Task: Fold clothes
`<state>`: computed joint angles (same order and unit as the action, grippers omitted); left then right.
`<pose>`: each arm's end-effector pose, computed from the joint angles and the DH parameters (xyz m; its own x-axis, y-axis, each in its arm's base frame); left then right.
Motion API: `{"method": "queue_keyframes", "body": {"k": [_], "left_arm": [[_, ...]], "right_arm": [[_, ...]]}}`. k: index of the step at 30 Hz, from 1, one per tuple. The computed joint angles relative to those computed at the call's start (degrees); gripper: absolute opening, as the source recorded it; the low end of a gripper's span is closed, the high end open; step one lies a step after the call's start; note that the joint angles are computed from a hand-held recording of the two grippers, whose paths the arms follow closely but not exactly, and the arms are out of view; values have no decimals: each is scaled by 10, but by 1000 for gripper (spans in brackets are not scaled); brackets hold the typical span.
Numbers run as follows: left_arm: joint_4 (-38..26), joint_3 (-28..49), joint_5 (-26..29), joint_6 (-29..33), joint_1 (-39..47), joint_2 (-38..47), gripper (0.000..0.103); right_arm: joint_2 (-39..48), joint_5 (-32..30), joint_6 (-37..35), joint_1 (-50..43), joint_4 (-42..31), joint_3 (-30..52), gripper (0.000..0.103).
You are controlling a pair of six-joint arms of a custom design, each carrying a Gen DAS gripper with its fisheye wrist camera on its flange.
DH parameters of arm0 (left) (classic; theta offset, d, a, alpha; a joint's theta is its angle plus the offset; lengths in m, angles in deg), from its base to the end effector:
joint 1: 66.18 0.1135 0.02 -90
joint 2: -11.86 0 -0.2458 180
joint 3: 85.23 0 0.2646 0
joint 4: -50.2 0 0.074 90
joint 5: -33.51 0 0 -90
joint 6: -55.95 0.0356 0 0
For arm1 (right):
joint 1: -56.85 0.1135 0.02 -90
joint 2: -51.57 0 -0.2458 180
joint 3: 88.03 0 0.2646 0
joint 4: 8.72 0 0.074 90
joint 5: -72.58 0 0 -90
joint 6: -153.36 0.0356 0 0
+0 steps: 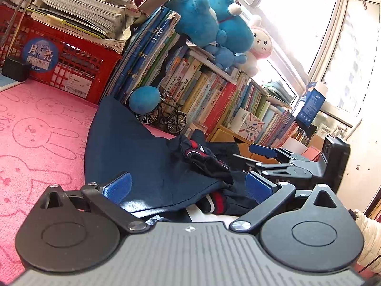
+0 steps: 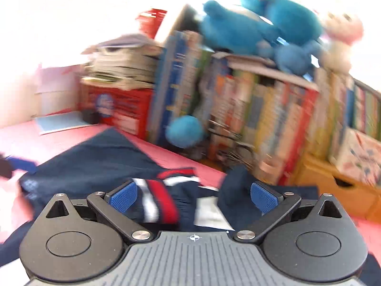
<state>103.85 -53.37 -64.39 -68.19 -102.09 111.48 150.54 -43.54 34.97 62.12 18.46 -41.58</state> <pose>0.2193 -0.1527 0.0843 -0.4289 -0.3758 -0.8215 0.2807 0.8090 -0.5166 0.3123 0.0445 0.1010 -0.1473 -0.4423 -0.8847 -0.6237 0.7357 -0.2640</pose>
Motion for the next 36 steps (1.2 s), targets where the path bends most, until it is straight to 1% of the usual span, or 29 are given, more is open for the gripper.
{"method": "queue_keyframes", "body": {"k": [2, 3, 4, 5, 6, 7, 8, 10, 12, 14, 15, 17, 18, 19, 21, 22, 24, 25, 26, 27, 28, 29, 30, 31, 32, 33, 34, 35, 36], "left_arm": [[-3, 0, -2, -8, 2, 0, 103], [-8, 1, -5, -13, 2, -1, 103], [-10, 0, -5, -17, 4, -1, 103], [-11, 0, -5, -22, 6, 0, 103], [-12, 0, -5, -26, 8, 0, 103], [-13, 0, -4, -30, 10, 1, 103], [-17, 0, -5, -34, 11, 1, 103], [-21, 0, -11, -37, 11, 0, 103], [-21, -3, -28, -36, 5, -2, 103], [-11, -9, -75, -34, -17, -1, 103], [-25, -9, -115, -37, -36, -9, 103], [-117, 7, -202, -10, -90, -48, 103], [-168, 20, -244, 3, -118, -64, 103], [-213, 37, -284, 29, -147, -71, 103], [-303, 80, -336, 80, -193, -72, 103], [-359, 113, -357, 103, -212, -64, 103], [-438, 173, -382, 139, -230, -33, 103], [-470, 202, -397, 151, -236, -13, 103], [-496, 222, -407, 144, -234, 2, 103], [-521, 240, -413, 128, -230, 15, 103], [-546, 258, -419, 113, -226, 28, 103], [-558, 264, -410, 87, -216, 31, 103], [-559, 262, -396, 57, -203, 30, 103], [-563, 262, -388, 30, -194, 31, 103], [-569, 264, -382, 4, -185, 35, 103], [-575, 266, -376, -22, -176, 38, 103], [-600, 279, -376, -39, -172, 46, 103], [-633, 296, -378, -53, -171, 56, 103], [-666, 314, -379, -68, -169, 66, 103]], "right_arm": [[19, 61, -35, 40, 9, 5, 101], [30, 92, -52, 60, 14, 8, 92], [41, 123, -68, 80, 17, 13, 80], [49, 144, -59, 91, -7, 31, 38], [56, 157, -36, 96, -47, 57, 26], [65, 169, -13, 101, -87, 83, 25], [67, 178, 8, 104, -100, 95, 24], [49, 170, 52, 95, -106, 93, 19], [31, 139, 124, 66, -125, 108, 13], [7, 82, 212, 22, -169, 134, 12], [-2, 47, 249, -4, -193, 150, 11], [-9, -15, 310, -54, -229, 180, 11], [-8, -38, 332, -76, -236, 193, 10], [-7, -51, 347, -96, -238, 203, 10], [-1, -67, 363, -132, -237, 221, 9], [2, -72, 364, -148, -237, 229, 9], [14, -80, 355, -175, -250, 246, 9], [20, -89, 342, -190, -265, 255, 9], [27, -99, 326, -200, -279, 261, 10], [35, -114, 304, -211, -297, 264, 14], [42, -124, 278, -218, -310, 263, 16], [51, -130, 245, -220, -323, 257, 31], [61, -134, 208, -221, -337, 250, 59], [72, -128, 185, -217, -341, 244, 72], [86, -107, 182, -204, -331, 238, 83], [102, -82, 185, -188, -318, 234, 84], [120, -56, 188, -171, -305, 232, 86], [139, -31, 193, -154, -293, 232, 97], [158, -6, 201, -138, -279, 235, 103]]}}
